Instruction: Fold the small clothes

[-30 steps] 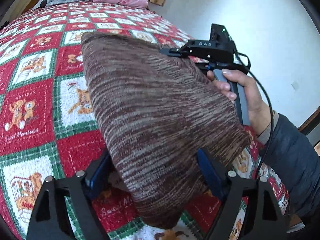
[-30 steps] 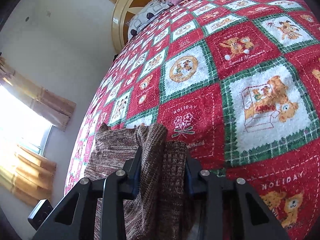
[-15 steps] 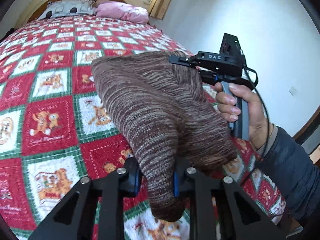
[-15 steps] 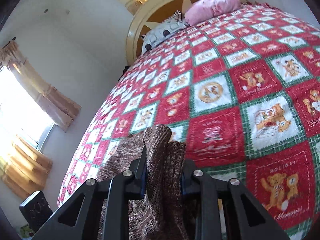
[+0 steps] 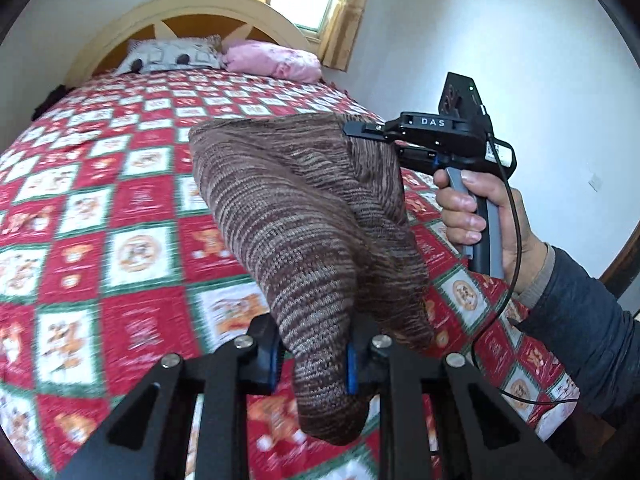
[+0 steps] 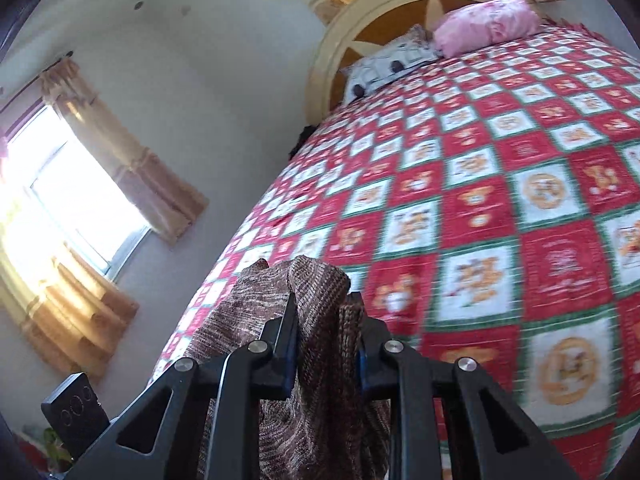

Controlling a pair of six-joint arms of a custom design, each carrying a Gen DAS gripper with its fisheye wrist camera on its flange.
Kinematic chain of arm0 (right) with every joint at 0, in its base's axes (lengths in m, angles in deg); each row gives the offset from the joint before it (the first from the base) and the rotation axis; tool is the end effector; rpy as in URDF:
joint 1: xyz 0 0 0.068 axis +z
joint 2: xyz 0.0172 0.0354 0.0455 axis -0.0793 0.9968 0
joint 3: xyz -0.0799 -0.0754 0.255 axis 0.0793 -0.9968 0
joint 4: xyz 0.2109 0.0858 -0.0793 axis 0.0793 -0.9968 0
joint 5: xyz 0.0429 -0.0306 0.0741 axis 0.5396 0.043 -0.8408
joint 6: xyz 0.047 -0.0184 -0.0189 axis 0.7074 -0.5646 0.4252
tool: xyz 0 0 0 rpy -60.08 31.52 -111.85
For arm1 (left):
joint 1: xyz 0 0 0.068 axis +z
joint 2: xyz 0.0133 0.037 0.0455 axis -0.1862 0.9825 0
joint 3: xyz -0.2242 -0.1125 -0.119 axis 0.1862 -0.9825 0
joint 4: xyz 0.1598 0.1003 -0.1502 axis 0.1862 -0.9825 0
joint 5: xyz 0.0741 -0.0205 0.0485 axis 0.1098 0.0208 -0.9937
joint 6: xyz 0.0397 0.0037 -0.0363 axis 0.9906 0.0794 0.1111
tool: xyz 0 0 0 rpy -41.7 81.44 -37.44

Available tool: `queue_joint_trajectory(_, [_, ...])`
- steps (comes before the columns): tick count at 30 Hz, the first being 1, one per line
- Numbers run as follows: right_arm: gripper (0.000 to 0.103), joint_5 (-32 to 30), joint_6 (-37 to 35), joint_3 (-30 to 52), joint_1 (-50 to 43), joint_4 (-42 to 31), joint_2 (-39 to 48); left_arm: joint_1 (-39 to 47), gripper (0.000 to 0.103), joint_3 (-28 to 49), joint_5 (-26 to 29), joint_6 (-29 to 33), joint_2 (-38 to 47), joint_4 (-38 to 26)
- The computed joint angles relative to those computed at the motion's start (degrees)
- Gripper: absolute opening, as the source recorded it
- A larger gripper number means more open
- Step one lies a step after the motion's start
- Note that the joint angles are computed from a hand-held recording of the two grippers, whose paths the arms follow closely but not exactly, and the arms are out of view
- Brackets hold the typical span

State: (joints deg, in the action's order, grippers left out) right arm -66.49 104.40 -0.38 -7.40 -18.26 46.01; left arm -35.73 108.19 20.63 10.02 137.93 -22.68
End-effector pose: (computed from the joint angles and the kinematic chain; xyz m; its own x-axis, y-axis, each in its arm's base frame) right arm 0.3262 0.0006 0.0847 -0.6335 0.4451 -0.6329 -0.0687 0.7824 0.6189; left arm 0.2386 -0.1290 0.0698 -0.6090 0.3461 -0.7137 0.7005 0.6567 -0.2793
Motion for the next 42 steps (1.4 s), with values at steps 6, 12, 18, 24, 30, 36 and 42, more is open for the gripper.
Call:
queue_joint_trajectory(6, [0.019,3.58,3.14,4.12,8.69,-1.89,0.48,9.84,0.024,-7.77,4.1,5.14,-5.35,0.58])
queue_joint_trajectory(12, [0.019,6.49,4.91,11.84,16.78,-6.27,3.78,19.2,0.024,-12.37,8.14,9.06,-7.75,0.64])
queue_joint_trajectory(18, [0.019,7.82,6.24,23.31,23.16,-12.11,10.03,30.82,0.024,-11.26,13.05,16.05,-5.49,-3.3])
queue_joint_trajectory(24, [0.019,9.23,6.85,34.77,27.74,-18.44,16.47,39.59,0.024,-8.94,16.04,21.87,-0.84,-6.51])
queue_joint_trajectory(30, [0.018,10.06,7.33,46.02,29.96,-25.37,23.64,43.74,0.024,-4.62,17.13,24.05,6.76,-8.15])
queue_joint_trajectory(36, [0.018,11.0,6.83,55.57,30.99,-32.16,29.84,45.45,0.024,-2.58,16.08,26.3,13.43,-6.56])
queue_joint_trajectory(42, [0.018,11.86,7.47,61.82,30.46,-37.39,34.81,45.87,0.025,-3.92,15.18,27.13,18.92,0.75])
